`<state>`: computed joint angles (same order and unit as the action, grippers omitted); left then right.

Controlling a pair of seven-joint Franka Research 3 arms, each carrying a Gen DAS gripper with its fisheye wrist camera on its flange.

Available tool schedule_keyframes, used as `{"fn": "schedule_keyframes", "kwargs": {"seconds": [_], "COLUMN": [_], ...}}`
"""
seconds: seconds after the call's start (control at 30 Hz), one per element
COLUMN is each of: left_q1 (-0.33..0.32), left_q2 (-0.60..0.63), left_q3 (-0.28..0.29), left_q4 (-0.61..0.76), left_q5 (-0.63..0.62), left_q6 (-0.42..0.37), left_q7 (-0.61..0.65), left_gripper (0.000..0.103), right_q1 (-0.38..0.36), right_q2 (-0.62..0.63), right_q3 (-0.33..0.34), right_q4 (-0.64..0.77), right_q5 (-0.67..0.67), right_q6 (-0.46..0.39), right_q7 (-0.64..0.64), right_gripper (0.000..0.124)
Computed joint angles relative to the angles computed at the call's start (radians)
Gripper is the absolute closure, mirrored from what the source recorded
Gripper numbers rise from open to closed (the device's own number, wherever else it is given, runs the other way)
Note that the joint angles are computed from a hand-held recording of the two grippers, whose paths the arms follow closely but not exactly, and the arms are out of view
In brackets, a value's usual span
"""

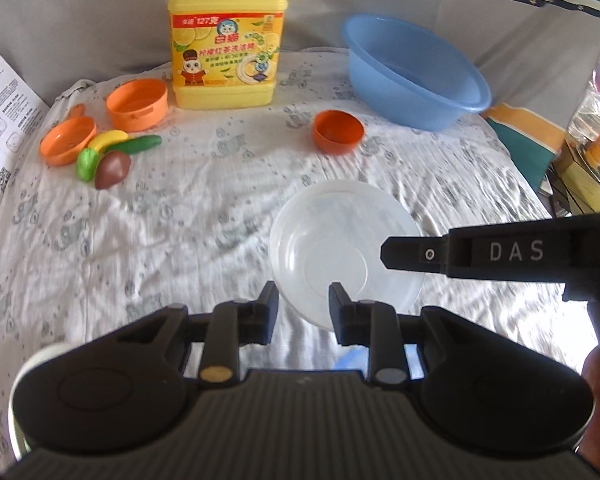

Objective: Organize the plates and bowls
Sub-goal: 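Lift the clear bowl with both grippers and lower it into the blue bowl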

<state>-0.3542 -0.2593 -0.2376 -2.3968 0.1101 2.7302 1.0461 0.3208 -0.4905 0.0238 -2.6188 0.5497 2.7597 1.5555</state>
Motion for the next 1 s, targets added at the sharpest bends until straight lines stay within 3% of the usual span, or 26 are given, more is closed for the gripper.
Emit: {"fn": "schedule_keyframes", "kwargs": {"seconds": [0.57,1.0], "left_q1": [-0.113,-0.129], "left_q2": [-0.112,-0.095], "left_q3": [0.000,-0.006], "left_q4": [-0.093,-0.091], "left_q5": [-0.090,-0.115], "left_q6": [-0.057,-0.075], "left_q7": [0.045,0.063], "left_gripper": [0.070,0.070], "right_q1": [-0.033,-0.041], "right_q2": [-0.286,-0.343], "right_q3": [0.008,0.008], "right_q4": [-0.200,-0.246], "right_q5": [-0.047,-0.058], "right_q6": [-0.141,-0.181], "right_q7": [0.065,0.103], "right_gripper": [0.107,0.106]}}
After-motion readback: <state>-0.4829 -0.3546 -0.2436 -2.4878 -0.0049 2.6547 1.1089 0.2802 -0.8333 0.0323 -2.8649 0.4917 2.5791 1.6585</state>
